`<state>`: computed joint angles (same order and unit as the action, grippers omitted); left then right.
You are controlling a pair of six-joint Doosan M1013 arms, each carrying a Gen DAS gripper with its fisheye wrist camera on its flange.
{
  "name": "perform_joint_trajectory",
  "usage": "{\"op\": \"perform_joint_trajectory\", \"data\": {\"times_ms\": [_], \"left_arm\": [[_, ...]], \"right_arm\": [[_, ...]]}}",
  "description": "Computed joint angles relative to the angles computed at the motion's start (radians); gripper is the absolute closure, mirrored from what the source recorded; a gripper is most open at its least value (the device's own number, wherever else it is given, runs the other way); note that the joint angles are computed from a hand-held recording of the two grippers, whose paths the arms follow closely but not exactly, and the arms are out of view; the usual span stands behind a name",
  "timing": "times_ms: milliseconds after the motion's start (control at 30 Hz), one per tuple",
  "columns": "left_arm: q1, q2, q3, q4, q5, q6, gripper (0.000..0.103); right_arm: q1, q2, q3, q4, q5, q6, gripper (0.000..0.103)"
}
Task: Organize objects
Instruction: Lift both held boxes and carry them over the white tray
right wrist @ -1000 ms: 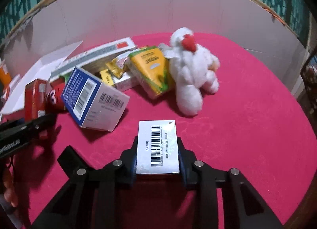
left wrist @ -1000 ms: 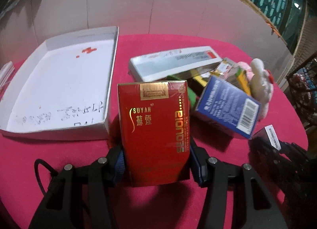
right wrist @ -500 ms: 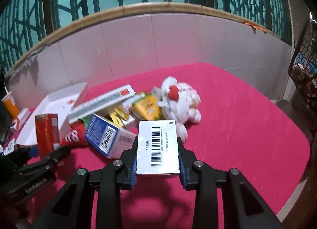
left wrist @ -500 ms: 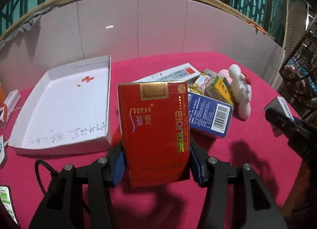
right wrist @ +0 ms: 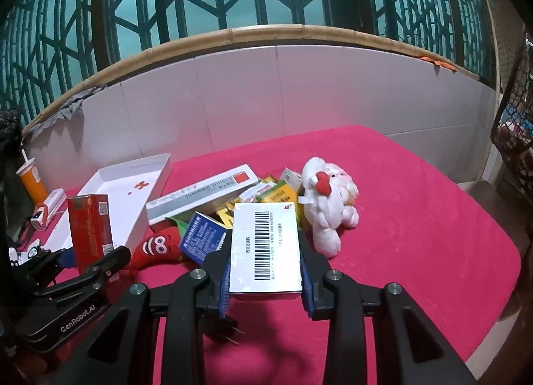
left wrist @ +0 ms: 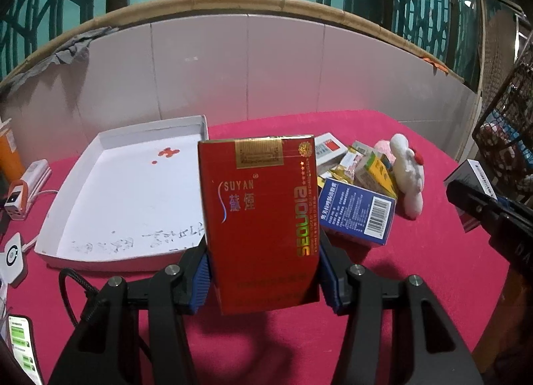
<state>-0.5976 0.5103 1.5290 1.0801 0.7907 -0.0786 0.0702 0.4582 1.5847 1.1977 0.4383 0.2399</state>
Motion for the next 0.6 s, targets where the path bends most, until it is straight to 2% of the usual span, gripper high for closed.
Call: {"op": "perform_joint_trajectory", "data": {"times_ms": [600], "left_arm": [[0.004, -0.048, 0.066, 0.089, 0.012, -0.128, 0.05]], "right_arm": [[0.031, -0.037, 0.017, 0.038, 0.018, -0.043, 0.068]]}}
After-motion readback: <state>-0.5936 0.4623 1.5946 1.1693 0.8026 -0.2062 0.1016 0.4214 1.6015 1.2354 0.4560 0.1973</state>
